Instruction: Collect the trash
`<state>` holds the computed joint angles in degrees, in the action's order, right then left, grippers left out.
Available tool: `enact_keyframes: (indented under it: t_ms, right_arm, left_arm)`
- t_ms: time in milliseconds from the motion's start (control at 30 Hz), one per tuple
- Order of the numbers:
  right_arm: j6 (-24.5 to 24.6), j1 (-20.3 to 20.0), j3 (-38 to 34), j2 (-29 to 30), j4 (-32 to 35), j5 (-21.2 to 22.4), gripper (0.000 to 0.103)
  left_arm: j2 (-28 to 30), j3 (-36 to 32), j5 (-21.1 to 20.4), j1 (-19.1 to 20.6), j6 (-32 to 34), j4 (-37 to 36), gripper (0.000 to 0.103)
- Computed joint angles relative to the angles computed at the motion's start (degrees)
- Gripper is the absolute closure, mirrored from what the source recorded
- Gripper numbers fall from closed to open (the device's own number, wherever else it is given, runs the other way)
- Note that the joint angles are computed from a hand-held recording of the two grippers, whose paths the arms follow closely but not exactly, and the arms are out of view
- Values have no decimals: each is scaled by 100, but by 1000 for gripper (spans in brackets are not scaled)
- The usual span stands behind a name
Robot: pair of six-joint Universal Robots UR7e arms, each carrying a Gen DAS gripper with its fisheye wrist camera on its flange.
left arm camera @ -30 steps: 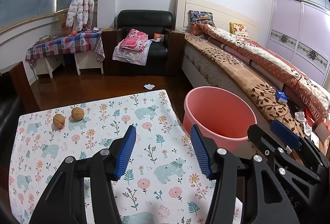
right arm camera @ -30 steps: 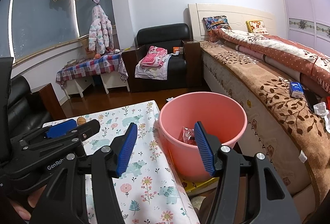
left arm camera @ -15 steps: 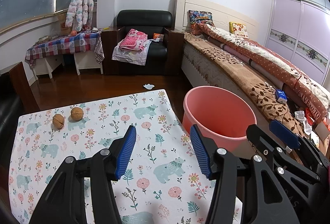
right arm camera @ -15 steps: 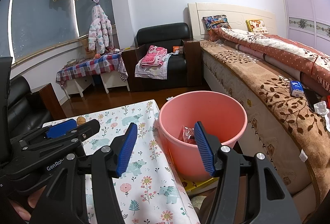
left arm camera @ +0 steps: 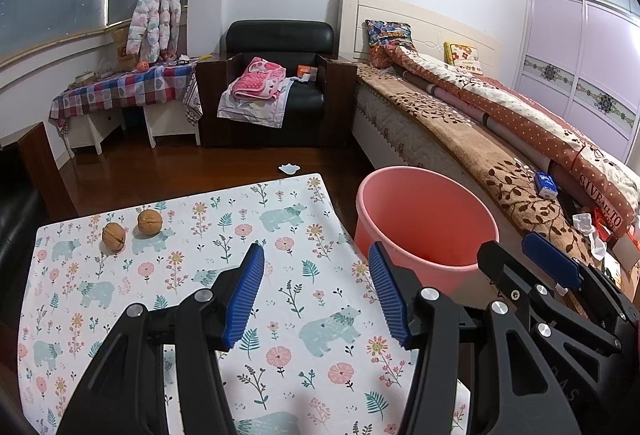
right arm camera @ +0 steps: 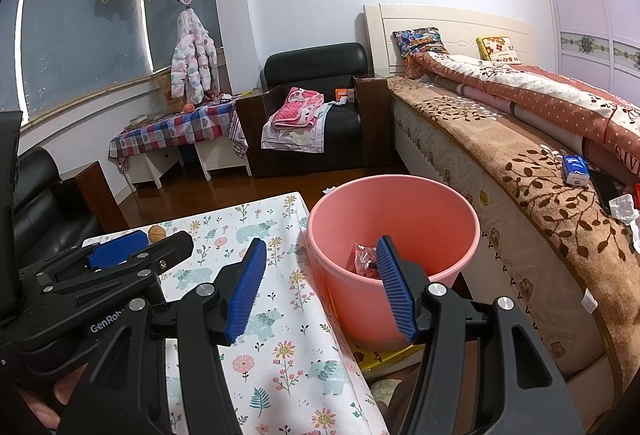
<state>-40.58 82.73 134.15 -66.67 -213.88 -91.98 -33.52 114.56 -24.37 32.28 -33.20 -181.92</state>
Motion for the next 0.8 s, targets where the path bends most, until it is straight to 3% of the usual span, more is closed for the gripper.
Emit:
enact_keyframes:
  t_ms: [800]
  right_arm:
    - [-32,-54,21,55,-71,4,45]
  left_arm:
    - [54,28,-73,26,251,-279,49]
